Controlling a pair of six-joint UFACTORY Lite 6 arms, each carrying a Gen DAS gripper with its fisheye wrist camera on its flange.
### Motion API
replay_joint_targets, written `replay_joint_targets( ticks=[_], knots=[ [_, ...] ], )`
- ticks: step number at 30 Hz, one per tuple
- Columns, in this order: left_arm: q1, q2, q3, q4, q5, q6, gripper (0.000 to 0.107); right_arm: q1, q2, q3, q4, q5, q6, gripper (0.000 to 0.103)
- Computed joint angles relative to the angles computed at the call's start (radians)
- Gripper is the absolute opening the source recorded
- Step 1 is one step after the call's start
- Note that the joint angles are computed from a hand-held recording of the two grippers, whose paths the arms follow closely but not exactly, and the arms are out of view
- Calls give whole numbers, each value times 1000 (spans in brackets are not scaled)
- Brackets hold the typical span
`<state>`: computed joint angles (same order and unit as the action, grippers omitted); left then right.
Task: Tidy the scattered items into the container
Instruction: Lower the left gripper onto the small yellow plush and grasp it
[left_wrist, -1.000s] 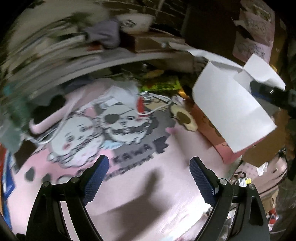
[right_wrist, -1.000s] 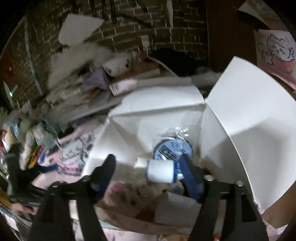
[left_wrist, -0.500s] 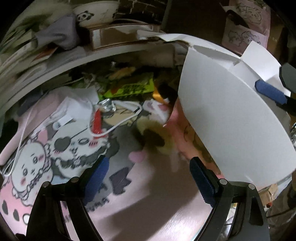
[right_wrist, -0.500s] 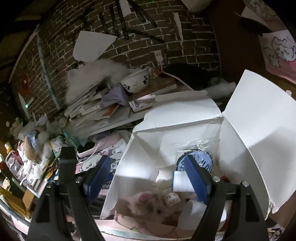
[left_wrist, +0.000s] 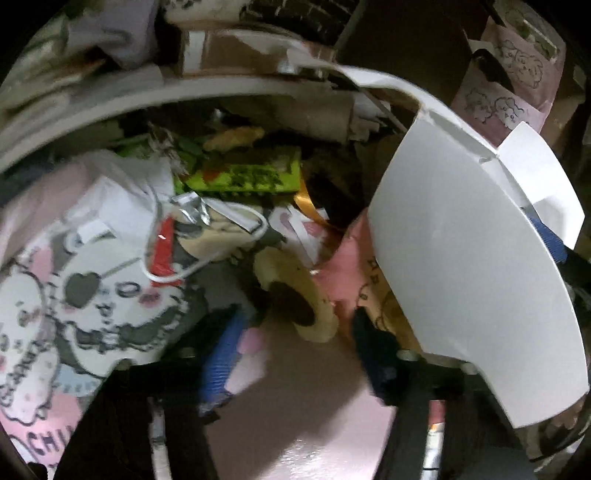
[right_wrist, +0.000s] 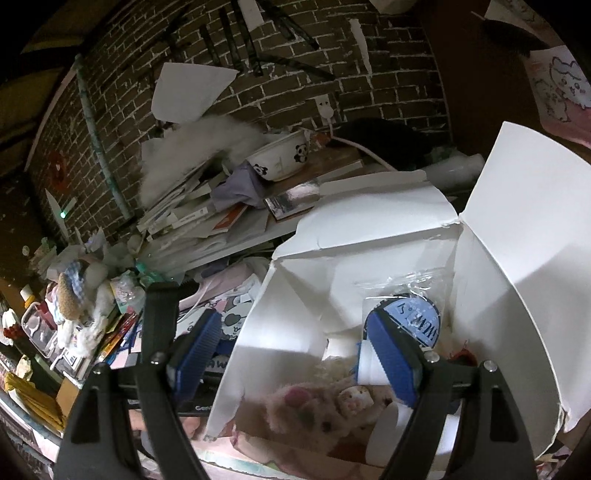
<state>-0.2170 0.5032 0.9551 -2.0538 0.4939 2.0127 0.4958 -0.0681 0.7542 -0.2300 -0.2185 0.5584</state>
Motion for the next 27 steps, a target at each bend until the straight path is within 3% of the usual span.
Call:
replay_joint_targets(
  ticks=[3,4,10,20,27],
  knots=[
    [-14,18,11,-10,5,13,34,-5,2,3,-15,1,14,79],
    [-17,27,21,12,8,-7,25,-6,1,2,-15,1,15,79],
    [-28,20,6,-24,8,36,14,-12,1,0,-12,0,9,79],
    [2,-118,-134,-126,-7,152,9,1,-2,-6,43,-15,-31,79],
    [88,-232,-243,-119,-8,187,8,63,-12,-11,361,-27,-335,79]
  ],
)
